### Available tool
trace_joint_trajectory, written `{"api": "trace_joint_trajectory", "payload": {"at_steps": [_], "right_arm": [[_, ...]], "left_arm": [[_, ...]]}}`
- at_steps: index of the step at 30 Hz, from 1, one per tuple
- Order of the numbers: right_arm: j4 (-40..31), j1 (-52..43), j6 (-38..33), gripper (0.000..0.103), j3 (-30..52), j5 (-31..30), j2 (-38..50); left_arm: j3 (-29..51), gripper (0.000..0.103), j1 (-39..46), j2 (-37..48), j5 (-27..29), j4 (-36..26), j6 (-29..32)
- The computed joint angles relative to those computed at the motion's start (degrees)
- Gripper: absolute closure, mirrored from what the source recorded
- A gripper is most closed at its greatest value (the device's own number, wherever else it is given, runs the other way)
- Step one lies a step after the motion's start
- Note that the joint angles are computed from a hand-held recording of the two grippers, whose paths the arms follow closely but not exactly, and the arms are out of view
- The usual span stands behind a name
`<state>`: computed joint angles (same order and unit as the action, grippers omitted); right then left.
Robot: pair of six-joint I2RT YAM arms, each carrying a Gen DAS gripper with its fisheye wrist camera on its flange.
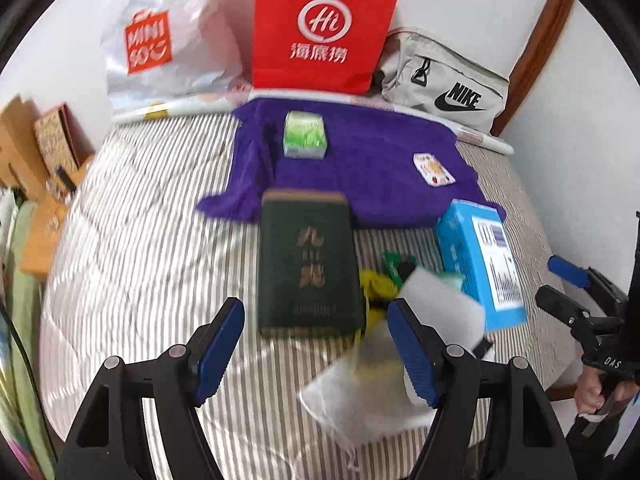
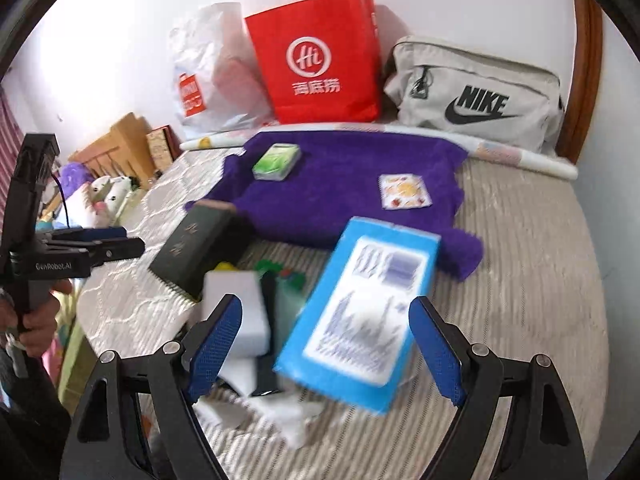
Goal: Organize soft objects
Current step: 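Grasp the white sponge with the right gripper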
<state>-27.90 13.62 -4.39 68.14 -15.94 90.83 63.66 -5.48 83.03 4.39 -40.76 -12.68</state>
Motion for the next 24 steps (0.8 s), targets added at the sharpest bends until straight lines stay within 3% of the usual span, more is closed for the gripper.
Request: {"api": "trace_joint_trajectory", "payload": {"at_steps": [9, 16, 19, 21, 24], "right_arm": [[5.3, 7.1, 1.2, 0.019, -5.7, -0.8, -0.8], [5.1, 9.6, 1.3, 0.026, -1.5, -0.5, 6.6], [4.1, 10.3, 1.3, 0.026, 0.5, -0.2, 9.3], [3.3, 10.4, 1.2, 0.03, 1.6, -0.2, 10.8], [2.1, 10.7, 1.2, 0.049, 3.0, -0.8, 12.8]], "left_arm": [[-13.4, 0.031, 1.1, -5.6, 2.2, 8.0, -1.0], [-16.4, 0.031, 1.3, -4.0, 0.6, 10.7, -0.2], [-17.3, 0.031, 2.1, -3.7, 2.8, 11.7, 0.2], [-18.0, 0.031, 2.4, -3.9, 3.9, 12.2, 0.3], [-19.2, 0.031, 2.2, -4.4, 3.6, 13.0, 0.5]]}}
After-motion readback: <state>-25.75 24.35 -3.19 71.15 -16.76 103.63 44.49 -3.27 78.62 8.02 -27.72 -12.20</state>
